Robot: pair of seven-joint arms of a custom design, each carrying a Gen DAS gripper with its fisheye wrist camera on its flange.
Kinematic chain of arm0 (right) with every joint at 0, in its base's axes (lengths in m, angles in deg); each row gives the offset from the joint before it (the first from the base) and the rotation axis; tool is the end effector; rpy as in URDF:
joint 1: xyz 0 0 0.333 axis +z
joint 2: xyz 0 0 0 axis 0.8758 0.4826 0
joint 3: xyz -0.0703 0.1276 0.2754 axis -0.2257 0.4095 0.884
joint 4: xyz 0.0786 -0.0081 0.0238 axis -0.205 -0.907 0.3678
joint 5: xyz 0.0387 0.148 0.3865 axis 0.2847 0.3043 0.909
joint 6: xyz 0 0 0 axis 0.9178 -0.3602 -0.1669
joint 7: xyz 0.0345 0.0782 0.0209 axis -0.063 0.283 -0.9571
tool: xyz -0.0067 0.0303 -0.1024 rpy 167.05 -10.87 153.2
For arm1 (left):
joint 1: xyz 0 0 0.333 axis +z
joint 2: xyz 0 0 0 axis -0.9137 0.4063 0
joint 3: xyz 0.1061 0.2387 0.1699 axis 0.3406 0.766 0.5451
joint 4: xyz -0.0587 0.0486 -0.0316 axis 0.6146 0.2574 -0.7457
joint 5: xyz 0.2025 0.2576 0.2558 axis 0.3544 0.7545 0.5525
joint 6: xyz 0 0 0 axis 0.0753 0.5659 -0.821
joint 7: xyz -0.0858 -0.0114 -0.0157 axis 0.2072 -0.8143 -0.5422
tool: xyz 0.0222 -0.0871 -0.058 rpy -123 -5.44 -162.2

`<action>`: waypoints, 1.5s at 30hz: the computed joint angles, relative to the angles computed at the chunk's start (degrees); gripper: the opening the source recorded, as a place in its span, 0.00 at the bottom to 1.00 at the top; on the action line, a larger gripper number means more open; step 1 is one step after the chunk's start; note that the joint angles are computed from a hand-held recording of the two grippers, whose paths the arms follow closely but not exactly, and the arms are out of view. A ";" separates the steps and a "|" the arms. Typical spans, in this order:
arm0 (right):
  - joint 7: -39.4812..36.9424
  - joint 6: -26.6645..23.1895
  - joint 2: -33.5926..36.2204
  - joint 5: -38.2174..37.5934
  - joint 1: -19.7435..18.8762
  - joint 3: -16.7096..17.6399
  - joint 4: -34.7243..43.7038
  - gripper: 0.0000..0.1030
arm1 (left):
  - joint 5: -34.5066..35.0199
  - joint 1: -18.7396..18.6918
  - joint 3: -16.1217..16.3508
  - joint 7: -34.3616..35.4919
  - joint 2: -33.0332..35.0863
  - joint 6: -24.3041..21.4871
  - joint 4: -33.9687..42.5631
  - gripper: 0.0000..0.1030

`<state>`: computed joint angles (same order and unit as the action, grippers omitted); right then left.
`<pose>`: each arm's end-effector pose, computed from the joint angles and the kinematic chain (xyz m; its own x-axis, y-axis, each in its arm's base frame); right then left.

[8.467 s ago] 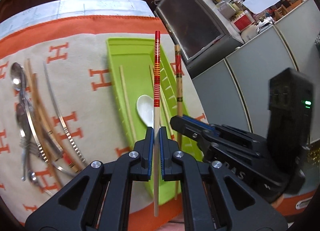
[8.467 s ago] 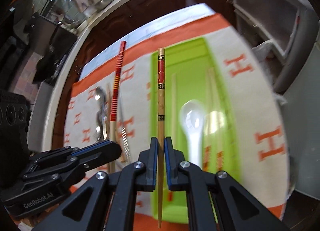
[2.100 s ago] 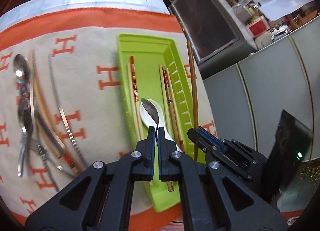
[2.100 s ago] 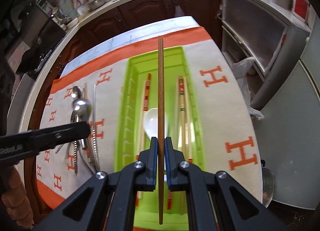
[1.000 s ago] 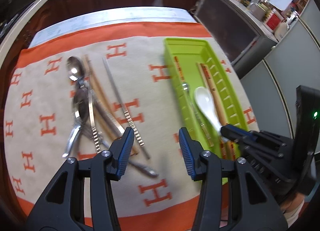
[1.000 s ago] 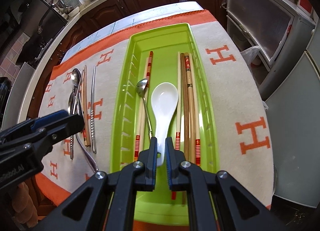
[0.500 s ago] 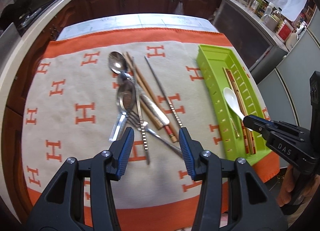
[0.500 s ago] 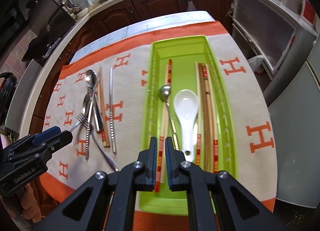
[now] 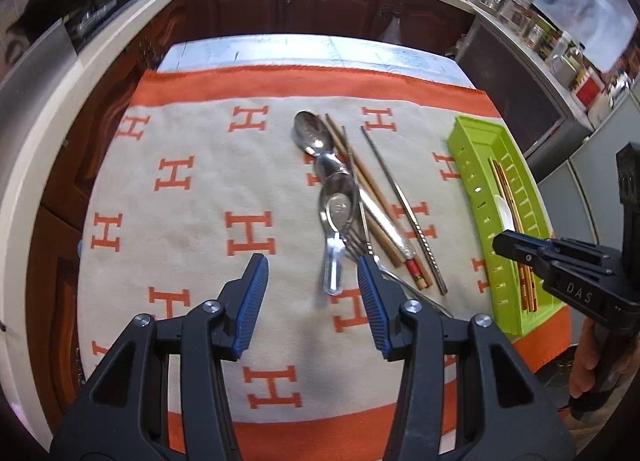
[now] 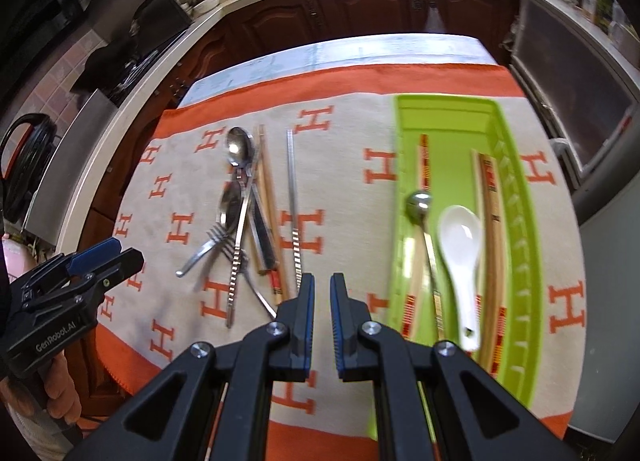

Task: Organize utensils
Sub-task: 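Move both tools back over the utensil pile, then grasp a large metal spoon with the left tool while the right tool grasps a twisted metal chopstick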

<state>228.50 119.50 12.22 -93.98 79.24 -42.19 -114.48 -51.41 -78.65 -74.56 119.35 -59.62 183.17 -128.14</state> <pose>0.4315 0.2340 0.4051 -0.2629 -0.9287 -0.2616 -0.8534 0.3503 -0.3859 0.5272 -0.2330 0.4273 -0.4267 -0.8959 0.1236 -0.8306 0.3341 -0.4455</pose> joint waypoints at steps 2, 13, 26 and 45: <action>-1.89 0.23 2.05 1.14 0.72 -0.63 1.79 0.08 | -2.13 0.53 0.62 1.44 2.27 -2.68 2.49 0.42; -21.39 1.77 14.33 22.40 4.29 -4.03 12.10 0.08 | -4.37 3.50 -0.94 1.67 16.44 -11.96 15.33 0.42; -36.73 0.73 23.66 47.62 0.50 -1.24 18.97 0.08 | 0.55 2.70 -3.08 -1.24 26.48 -10.16 24.34 0.42; -40.02 1.86 22.01 54.04 0.06 -1.18 16.54 0.08 | -10.10 6.11 -7.00 7.18 26.89 -6.58 22.16 0.03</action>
<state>188.49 121.37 34.23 -39.94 79.30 -43.37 -97.93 -61.51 -72.54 -81.56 126.53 -32.73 176.60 -105.99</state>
